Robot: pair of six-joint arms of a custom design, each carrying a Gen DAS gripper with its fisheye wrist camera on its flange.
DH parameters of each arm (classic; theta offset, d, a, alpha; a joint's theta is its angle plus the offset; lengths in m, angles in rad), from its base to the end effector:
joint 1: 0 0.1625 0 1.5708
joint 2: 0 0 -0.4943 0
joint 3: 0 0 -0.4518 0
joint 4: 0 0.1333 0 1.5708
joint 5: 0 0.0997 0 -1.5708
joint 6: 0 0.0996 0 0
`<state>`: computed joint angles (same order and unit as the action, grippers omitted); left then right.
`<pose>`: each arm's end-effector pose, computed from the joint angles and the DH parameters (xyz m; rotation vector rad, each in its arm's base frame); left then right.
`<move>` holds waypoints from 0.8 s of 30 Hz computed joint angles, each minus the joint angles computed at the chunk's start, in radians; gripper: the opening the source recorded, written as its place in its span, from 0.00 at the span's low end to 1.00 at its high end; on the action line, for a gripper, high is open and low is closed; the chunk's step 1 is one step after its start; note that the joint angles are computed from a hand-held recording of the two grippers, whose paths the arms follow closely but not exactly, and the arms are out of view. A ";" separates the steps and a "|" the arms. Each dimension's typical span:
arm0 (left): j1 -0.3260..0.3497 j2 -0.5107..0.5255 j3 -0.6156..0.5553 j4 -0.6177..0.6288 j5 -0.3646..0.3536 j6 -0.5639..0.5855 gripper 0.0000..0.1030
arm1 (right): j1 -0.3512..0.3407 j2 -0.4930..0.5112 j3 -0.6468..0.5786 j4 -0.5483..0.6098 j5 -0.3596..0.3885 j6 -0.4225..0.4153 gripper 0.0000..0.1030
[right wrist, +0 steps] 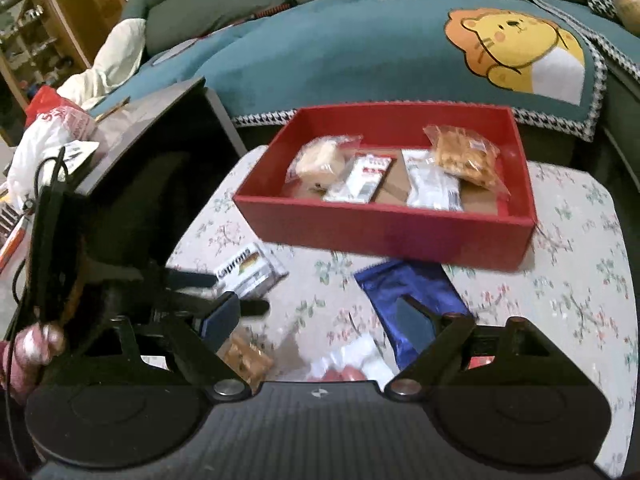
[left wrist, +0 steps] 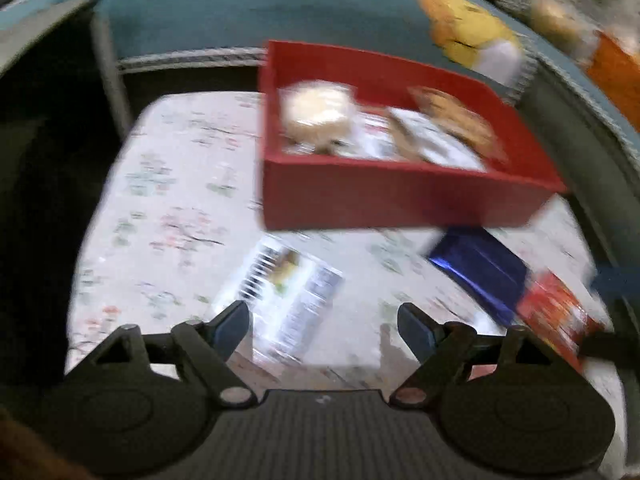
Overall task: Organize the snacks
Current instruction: 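Withdraw from the box and move left tool to the white Kaprons packet, then close left tool on the Kaprons packet and lift it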
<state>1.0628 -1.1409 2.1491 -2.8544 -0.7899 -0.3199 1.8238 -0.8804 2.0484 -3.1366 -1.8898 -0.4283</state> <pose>-0.0957 -0.5901 0.1887 0.0905 2.4409 -0.7131 0.2541 -0.5751 0.0794 0.8337 -2.6186 0.5128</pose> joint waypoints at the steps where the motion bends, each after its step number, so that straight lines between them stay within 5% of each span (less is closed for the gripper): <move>1: 0.003 0.009 -0.009 -0.001 0.018 0.006 1.00 | -0.002 -0.003 0.005 0.006 -0.007 0.001 0.86; 5: 0.033 0.034 -0.053 0.053 -0.002 0.064 1.00 | -0.015 -0.008 0.011 0.011 -0.024 0.001 0.86; 13: 0.013 0.064 -0.048 0.095 0.084 0.150 1.00 | -0.028 0.002 -0.017 0.040 -0.023 0.033 0.86; 20: 0.055 0.046 -0.091 0.136 -0.030 0.156 1.00 | -0.029 -0.006 -0.011 0.055 -0.021 0.027 0.87; 24: 0.036 0.071 -0.075 0.141 0.034 0.170 1.00 | -0.029 0.013 -0.034 0.070 -0.038 0.032 0.87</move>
